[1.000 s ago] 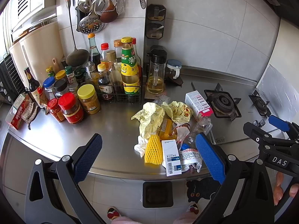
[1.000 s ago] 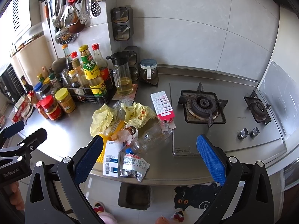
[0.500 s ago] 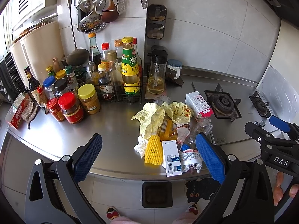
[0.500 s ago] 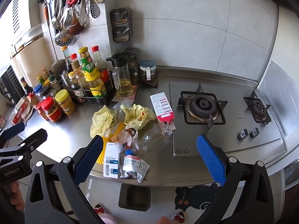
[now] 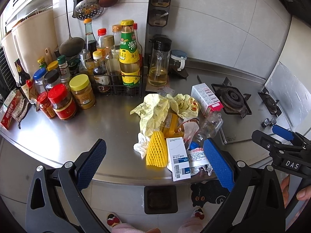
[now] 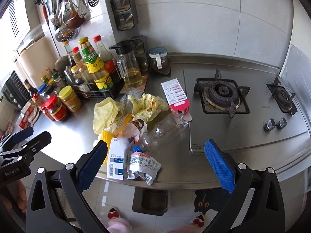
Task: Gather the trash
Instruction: 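Grasp the white medicine box with the left tool while the right tool grasps the silver wrapper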
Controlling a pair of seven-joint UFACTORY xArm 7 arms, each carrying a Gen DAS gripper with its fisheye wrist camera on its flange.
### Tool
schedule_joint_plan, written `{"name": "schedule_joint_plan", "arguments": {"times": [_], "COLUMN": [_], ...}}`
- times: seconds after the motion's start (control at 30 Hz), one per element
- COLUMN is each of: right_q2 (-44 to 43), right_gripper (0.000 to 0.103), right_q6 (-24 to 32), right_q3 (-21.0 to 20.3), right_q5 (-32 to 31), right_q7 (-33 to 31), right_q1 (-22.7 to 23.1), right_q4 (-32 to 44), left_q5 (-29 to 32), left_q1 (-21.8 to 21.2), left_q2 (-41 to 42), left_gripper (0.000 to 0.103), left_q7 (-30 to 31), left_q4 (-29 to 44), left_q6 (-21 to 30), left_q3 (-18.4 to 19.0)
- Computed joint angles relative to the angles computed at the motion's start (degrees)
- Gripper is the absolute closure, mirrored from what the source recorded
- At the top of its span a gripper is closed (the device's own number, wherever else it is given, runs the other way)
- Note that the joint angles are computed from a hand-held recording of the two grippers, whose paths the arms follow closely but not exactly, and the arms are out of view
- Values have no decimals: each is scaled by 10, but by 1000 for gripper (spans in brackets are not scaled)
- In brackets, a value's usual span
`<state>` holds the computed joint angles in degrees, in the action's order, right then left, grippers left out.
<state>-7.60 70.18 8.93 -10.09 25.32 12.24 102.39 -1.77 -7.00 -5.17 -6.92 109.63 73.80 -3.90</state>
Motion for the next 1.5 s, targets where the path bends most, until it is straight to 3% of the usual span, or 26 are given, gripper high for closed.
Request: {"name": "schedule_joint_plan", "arguments": {"times": [0.2,0.33,0.53,0.77,1.0,1.2,1.4,1.43,1.5], "right_q2": [-29,-45,-63,-61,-43,-32,-31,-29,-29], "right_gripper": [3,18,20,20,30,44,70,83,86], "right_q6": [-28,-44,-96,-117,-115,-111,-115,-114,-112], "right_q3": [-6,-8,-7,-8,-11,-13,-18,-18,-20], "right_q5": [15,33,60,91,105,110,120,121,124], "right_q7": [-27,-59,-97,-128,-142,-139,-134,-132,-130], "right_q1": [-4,-2,3,8,9,8,4,3,2], "right_q4": [-93,-140,-208,-240,-247,-252,-256,-255,-252], "left_q5": [-15,-37,-79,-90,-83,-72,-77,-76,-78], "left_q1": [-1,-1,-8,-19,-24,-30,-28,-28,-28], "left_q2": [-3,4,36,75,109,125,134,134,132], "left_gripper": [9,24,37,43,44,49,57,59,61], "left_q7": [0,-1,15,12,5,-1,-1,1,3], "left_q4": [-61,-79,-80,-58,-33,-28,-26,-26,-28], "left_q6": [2,6,31,49,64,71,71,71,68], "left_q3": [1,4,0,-7,-10,-12,-12,-11,-11]}}
